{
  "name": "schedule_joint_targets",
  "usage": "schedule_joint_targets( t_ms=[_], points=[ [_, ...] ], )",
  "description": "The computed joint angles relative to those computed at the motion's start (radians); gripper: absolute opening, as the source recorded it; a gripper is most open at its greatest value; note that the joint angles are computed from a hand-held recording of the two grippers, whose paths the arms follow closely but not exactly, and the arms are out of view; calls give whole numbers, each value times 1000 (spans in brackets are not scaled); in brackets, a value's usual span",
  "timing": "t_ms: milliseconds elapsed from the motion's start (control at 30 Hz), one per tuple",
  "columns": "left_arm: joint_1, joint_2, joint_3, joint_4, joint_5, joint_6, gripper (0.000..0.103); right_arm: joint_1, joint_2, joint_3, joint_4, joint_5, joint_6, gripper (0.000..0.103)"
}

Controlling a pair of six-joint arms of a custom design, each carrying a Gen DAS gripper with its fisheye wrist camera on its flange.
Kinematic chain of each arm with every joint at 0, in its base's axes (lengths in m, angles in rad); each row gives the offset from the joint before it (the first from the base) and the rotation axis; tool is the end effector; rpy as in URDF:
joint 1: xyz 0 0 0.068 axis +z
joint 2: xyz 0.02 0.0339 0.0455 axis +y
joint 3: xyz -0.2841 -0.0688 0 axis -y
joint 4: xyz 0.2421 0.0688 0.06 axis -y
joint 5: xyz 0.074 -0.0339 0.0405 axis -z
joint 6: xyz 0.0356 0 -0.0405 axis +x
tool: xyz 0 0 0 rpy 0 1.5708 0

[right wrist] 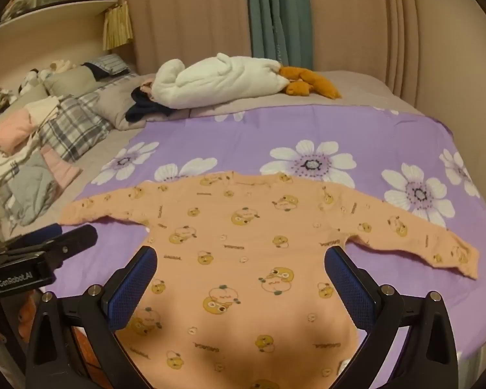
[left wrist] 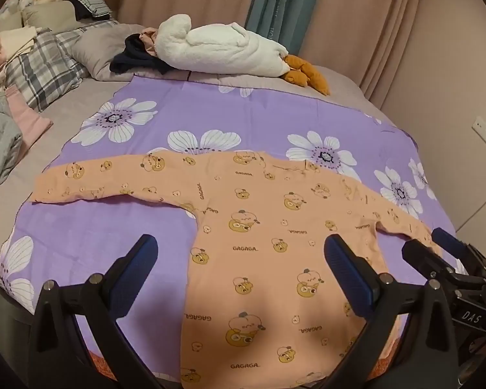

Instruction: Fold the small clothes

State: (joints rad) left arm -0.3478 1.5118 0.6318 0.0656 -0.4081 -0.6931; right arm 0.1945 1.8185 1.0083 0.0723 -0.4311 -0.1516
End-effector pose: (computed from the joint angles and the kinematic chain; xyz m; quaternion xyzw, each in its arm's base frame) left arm 0.2652 -0.0811 0.1712 -0.2301 0.8837 -0.0164 0.4074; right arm 0.3687 0.0878 0.1834 -0.2391 0.8651 0.2040 0.3909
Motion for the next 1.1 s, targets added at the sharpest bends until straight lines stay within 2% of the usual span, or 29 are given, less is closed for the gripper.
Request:
schedule_joint_targets(
  t_ms=[200,333,467,600,733,867,1100],
  points=[
    [0,15,-24,55,-47,26,102,10,4,9,-14,32,18,102],
    [-10,26,-16,45,-86,58,103,9,25,34,-39,37,23,102],
    [-9,31,-8,39,-54,81,103,14,26,32,-40,49,32,102],
    [3,24,-19,74,28,104,103,15,32,35,-44,56,34,102],
    [-9,41,8,66,27,124,103,15,30,32,-42,64,39,102],
    [-1,37,4,79,70,112,103,10,30,24,-28,67,49,102],
    [0,35,-5,92,80,84,103,3,27,22,-25,77,63,102]
  ],
)
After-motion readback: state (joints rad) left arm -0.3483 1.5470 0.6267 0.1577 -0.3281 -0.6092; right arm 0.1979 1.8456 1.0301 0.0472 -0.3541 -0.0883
